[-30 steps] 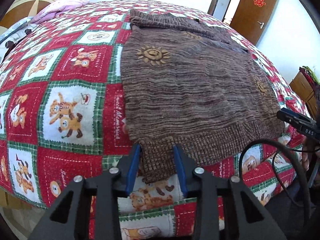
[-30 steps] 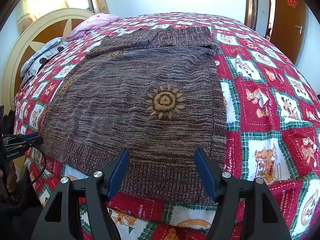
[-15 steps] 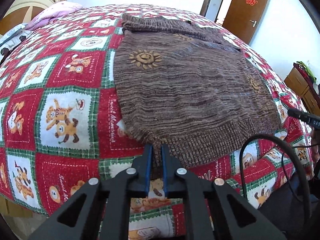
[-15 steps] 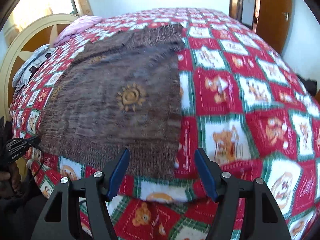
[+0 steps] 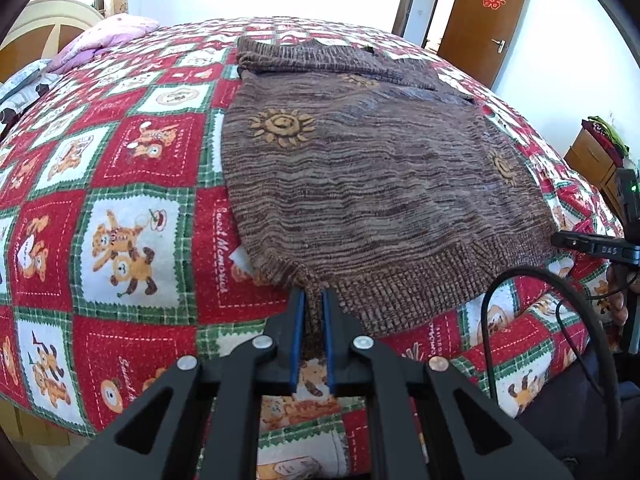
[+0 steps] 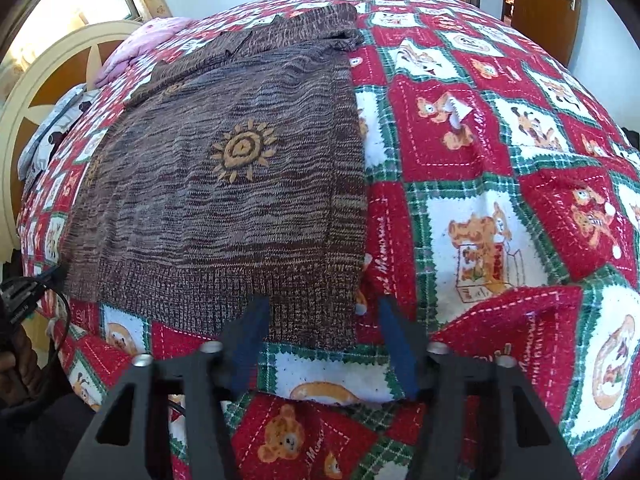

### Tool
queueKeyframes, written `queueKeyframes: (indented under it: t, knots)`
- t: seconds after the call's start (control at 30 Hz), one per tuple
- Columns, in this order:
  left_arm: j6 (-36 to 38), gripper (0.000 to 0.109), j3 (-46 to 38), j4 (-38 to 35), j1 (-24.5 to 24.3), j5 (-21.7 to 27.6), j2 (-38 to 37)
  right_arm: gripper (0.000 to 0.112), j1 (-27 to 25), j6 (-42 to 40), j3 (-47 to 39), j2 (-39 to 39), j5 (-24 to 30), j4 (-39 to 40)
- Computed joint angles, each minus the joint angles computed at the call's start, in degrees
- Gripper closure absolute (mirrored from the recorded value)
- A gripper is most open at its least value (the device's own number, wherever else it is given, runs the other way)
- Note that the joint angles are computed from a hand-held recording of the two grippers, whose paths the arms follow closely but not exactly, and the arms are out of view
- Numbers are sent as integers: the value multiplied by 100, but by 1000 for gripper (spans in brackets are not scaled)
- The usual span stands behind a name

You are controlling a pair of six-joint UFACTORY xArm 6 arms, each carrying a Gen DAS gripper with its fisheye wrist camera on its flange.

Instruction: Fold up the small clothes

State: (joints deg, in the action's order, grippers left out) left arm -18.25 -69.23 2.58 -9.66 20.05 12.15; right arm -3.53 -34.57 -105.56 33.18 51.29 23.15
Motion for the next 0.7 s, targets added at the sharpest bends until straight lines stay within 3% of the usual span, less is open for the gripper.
queueKeyframes:
  t: [0.1, 0.13, 0.17, 0.5, 0.7]
  knots:
    - [96, 99, 82, -85, -8, -209, -72, 82, 5, -129, -21, 4, 109, 47]
    - [171, 99, 120, -146, -14, -313, -106, 89, -7, -149, -38, 15, 120, 99]
    - [167, 99, 133, -117, -16, -361, -123, 106, -26, -205, -39, 8, 82, 214]
    - [412, 100, 151, -347, 73, -691, -289, 107, -271, -1163, 303, -494, -190, 2149]
    - [681, 100, 40, -815, 149, -824, -307, 107, -230, -1314, 420, -754, -400, 2681]
